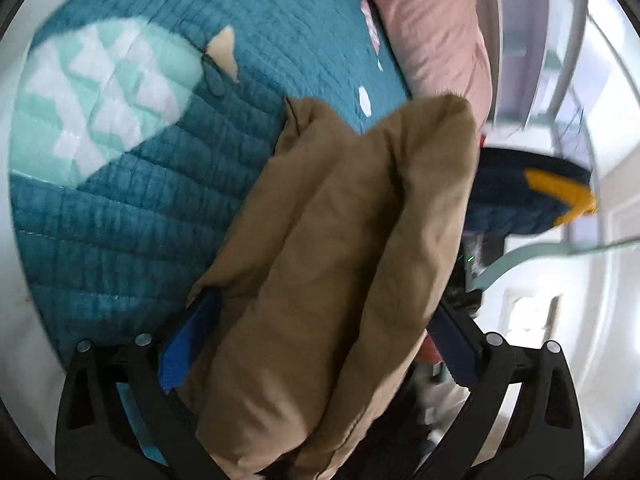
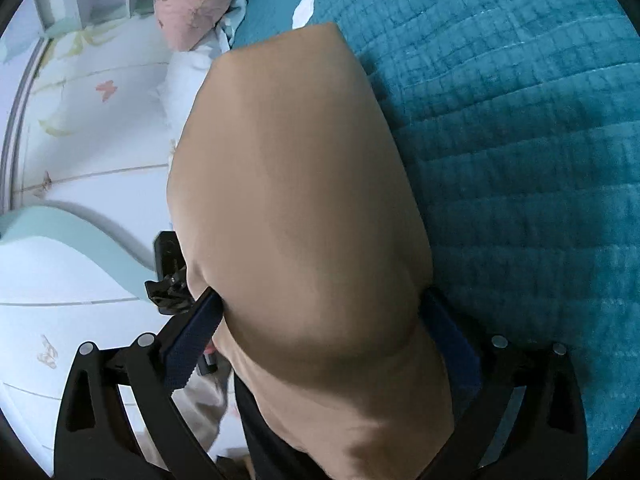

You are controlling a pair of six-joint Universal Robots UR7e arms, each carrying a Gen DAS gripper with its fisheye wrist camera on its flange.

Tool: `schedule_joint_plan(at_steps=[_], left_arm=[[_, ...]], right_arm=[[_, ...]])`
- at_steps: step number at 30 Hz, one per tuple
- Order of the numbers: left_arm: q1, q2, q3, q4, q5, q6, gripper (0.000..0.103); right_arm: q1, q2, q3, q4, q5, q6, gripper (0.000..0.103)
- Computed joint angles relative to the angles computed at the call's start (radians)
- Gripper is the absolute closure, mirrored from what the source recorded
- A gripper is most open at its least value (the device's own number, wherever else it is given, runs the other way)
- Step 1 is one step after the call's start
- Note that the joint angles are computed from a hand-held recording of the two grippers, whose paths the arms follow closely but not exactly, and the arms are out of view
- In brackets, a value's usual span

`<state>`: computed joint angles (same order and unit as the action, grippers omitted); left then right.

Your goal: Fold large clothes

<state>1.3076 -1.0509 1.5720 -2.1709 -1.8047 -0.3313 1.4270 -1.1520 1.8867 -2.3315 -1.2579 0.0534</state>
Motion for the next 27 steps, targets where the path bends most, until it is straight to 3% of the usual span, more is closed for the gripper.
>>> schedule_joint_plan(at_steps=[4,6,8,9,12,14,16,22,27], left_arm=[[-0.016,-0.011,0.022,-0.003,-0.027,0.028,0.006],[-0.046,-0.028,0.057,-0.012,0.006,0.055,0.013],[-0.082,-0.038,0.098,-0.040,0.080,0.045,0.018],[-0.092,-0.045,0.110,-0.054,0.103,0.009,0.024],[-0.113,-0.069,0.141,-0.109,0.110,-0.043,0.050],[-0.142,-0.084,0.154,-0.115,0.131,-0.039,0.057],[-0.182,-0.093,0.162,-0.114,0.165,-0.024,0.063],[-0.280,-0.081,0.156,-0.144,0.192,-0.029,0.065],[-0.371,-0.003,0.107,-0.176,0.190,-0.028,0.065]], right_arm=[[-0.003,-0.004,0.011,-0.022,0.086,0.002,0.007],[0.018,-0.013,0.015,-0.034,0.076,-0.015,0.009],[0.043,-0.025,0.027,-0.075,0.015,0.001,0.019],[0.046,-0.030,0.041,-0.105,-0.016,0.027,0.020],[0.057,-0.058,0.080,-0.187,-0.052,0.092,0.042],[0.068,-0.083,0.098,-0.211,-0.072,0.090,0.052],[0.073,-0.103,0.106,-0.220,-0.077,0.098,0.055],[0.043,-0.230,0.137,-0.211,-0.027,0.073,0.058],[0.014,-0.361,0.124,-0.156,-0.021,0.027,0.058]])
